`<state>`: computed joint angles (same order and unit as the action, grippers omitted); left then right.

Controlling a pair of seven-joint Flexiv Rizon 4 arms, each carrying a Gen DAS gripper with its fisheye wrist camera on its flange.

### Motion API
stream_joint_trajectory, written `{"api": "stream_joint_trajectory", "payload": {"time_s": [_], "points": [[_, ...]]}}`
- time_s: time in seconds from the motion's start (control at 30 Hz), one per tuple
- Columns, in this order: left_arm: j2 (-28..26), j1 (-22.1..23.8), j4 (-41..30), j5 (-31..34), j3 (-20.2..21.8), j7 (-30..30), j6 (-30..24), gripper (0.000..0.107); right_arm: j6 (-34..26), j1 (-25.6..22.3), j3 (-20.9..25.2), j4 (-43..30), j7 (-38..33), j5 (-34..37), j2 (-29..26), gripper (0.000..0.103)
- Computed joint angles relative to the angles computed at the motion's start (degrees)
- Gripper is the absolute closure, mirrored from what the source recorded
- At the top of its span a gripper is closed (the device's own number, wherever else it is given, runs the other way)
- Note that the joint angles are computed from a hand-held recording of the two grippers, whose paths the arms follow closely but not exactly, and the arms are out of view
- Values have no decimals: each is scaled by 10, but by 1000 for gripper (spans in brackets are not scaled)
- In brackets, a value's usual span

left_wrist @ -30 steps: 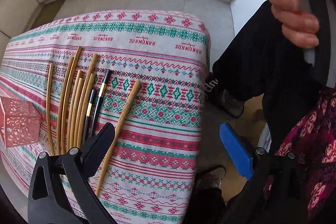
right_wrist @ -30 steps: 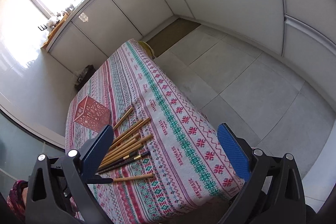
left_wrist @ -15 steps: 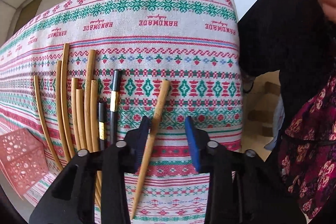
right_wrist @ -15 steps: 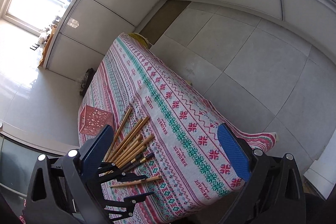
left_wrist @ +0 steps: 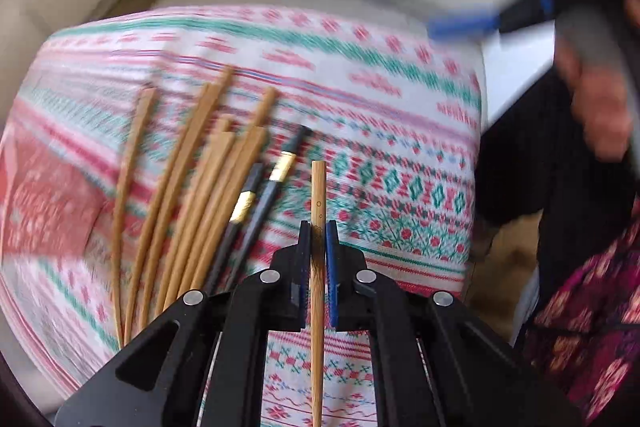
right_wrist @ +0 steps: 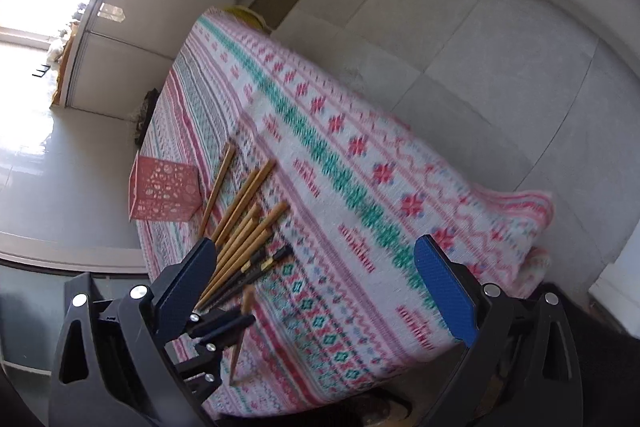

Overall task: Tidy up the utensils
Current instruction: 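Reach down and grasp one bamboo chopstick with the left tool, then lift the chopstick with the left tool while the right tool grasps another bamboo chopstick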

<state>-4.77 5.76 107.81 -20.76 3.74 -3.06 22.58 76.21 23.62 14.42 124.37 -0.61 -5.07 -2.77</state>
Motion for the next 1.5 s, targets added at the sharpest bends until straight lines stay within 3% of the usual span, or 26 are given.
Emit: {"api": "stream_joint_trajectory", "payload": {"time_s": [0.03, 0.07, 0.13, 0.23, 0.33, 0.43, 0.6, 0.87, 0.97, 1.1, 1.17, 1.27, 1.33, 1.5], "points": [[5, 10, 4, -44, 7, -9, -3, 101, -16, 1, 14, -30, -50, 68, -19, 8], [9, 20, 5, -90, 13, -19, -10, 101, -37, -1, 25, -60, -89, 123, -38, 17], [18, 41, 14, -191, 26, -32, -25, 100, -71, 0, 33, -107, -115, 172, -70, 32], [28, 74, 28, -335, 45, -16, -73, 100, -113, 24, 7, -144, -68, 112, -92, 42], [30, 92, 27, -410, 51, 6, -102, 101, -169, 14, 19, -196, -71, 159, -119, 50], [33, 99, 29, -460, 53, 14, -123, 101, -214, 5, 26, -232, -107, 185, -133, 79], [36, 101, 28, -492, 51, -2, -116, 101, -187, 19, -10, -219, -45, 129, -125, 87], [52, 107, 38, -506, 63, 11, -138, 100, -238, -6, -8, -276, -31, 161, -169, 87], [49, 106, 37, -512, 61, 10, -134, 100, -281, -15, -2, -322, -52, 175, -199, 88], [49, 109, 37, -519, 62, 14, -145, 100, -397, -5, -16, -409, -67, 130, -237, 88], [51, 110, 38, -524, 64, 20, -150, 100, -419, 5, -26, -433, -74, 106, -252, 89], [51, 111, 38, -532, 65, 17, -148, 100, -362, 11, -33, -406, -66, 97, -244, 94], [52, 112, 40, -537, 65, 13, -144, 100, -304, 13, -33, -370, -67, 91, -228, 103], [60, 108, 48, -544, 66, 13, -128, 99, -202, 15, -26, -295, -85, 60, -188, 103]]}}
